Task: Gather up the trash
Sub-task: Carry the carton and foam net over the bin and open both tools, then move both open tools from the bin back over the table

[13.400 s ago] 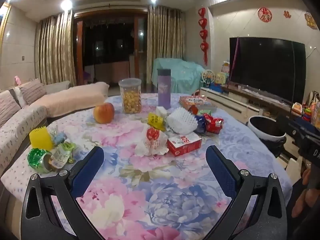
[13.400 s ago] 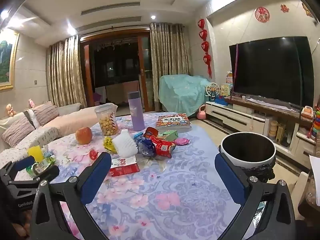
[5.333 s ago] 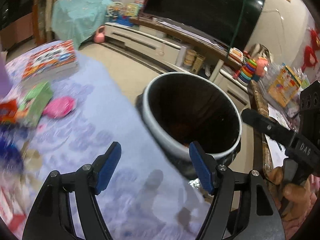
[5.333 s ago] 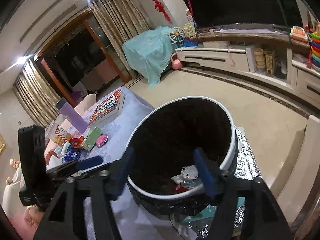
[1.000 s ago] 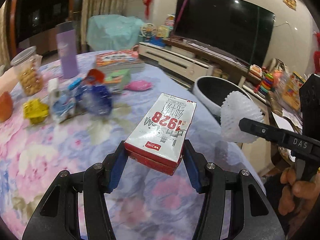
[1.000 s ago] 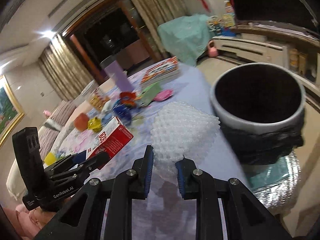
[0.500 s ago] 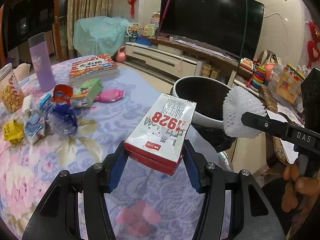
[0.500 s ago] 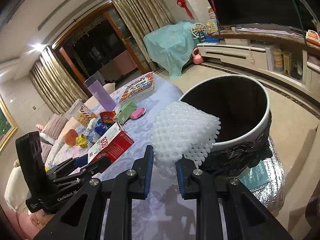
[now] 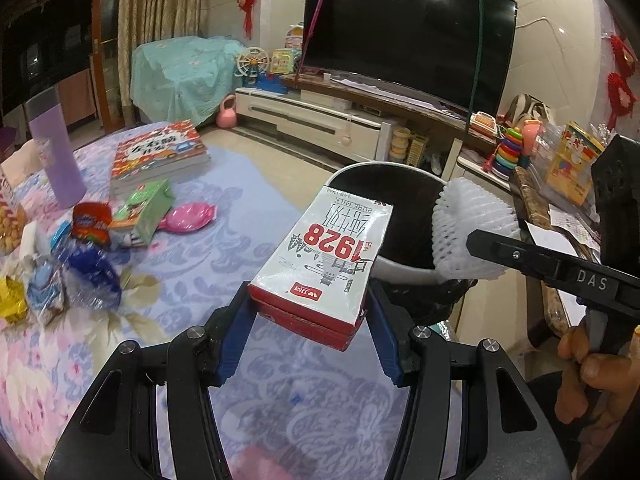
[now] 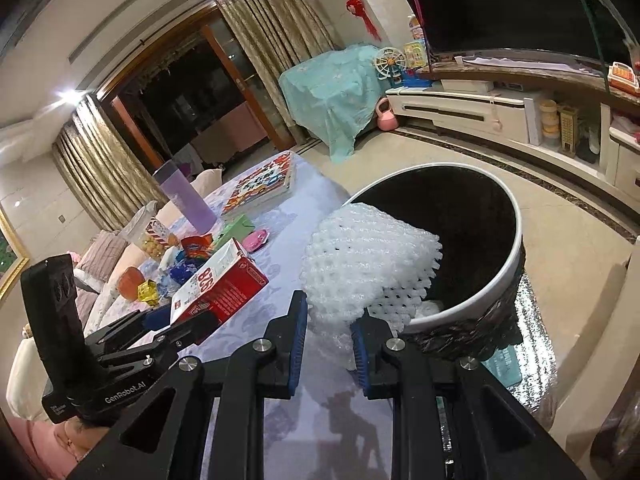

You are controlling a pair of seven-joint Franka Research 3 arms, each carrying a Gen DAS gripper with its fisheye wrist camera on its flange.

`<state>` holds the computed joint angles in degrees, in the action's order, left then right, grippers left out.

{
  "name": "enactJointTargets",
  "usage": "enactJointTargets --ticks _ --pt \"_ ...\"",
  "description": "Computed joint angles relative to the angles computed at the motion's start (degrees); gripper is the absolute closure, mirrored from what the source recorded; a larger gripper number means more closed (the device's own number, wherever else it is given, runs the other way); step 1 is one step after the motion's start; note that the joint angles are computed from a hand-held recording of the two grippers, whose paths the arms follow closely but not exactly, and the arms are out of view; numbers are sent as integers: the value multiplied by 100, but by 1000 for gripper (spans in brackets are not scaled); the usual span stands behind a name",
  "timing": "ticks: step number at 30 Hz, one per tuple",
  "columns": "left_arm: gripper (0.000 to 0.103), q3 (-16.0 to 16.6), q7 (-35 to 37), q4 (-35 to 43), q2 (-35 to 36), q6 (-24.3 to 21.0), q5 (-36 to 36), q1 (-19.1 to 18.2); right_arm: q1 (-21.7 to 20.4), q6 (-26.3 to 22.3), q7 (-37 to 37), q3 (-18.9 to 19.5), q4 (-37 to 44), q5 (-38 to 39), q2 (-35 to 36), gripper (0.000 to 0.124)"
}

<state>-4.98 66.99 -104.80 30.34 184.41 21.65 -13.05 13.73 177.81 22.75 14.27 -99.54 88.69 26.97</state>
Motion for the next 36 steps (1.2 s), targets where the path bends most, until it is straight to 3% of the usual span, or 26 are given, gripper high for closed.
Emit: enactJointTargets --ticks 8,19,27,30,33,36 --pt "49 -565 392 677 398 -372 -66 310 -34 -39 1215 -150 9 -1346 121 102" --pt "49 -699 915 2217 1272 -1277 -331 111 162 -450 3333 -793 249 -3604 431 99" --pt "47 -778 1424 3382 1932 -2236 -667 -60 -61 -649 4098 -730 347 -4473 556 98" --pt "41 -819 1579 3675 2107 -2585 -829 -65 -223 -725 4260 -587 341 -4700 567 86" --pt "39 -713 1524 3560 2051 -2511 -892 -100 -453 -668 4329 -362 274 -4829 554 77" --pt "36 -675 1456 3314 1916 -2345 -929 -65 -587 -616 4382 -228 223 -4896 531 77"
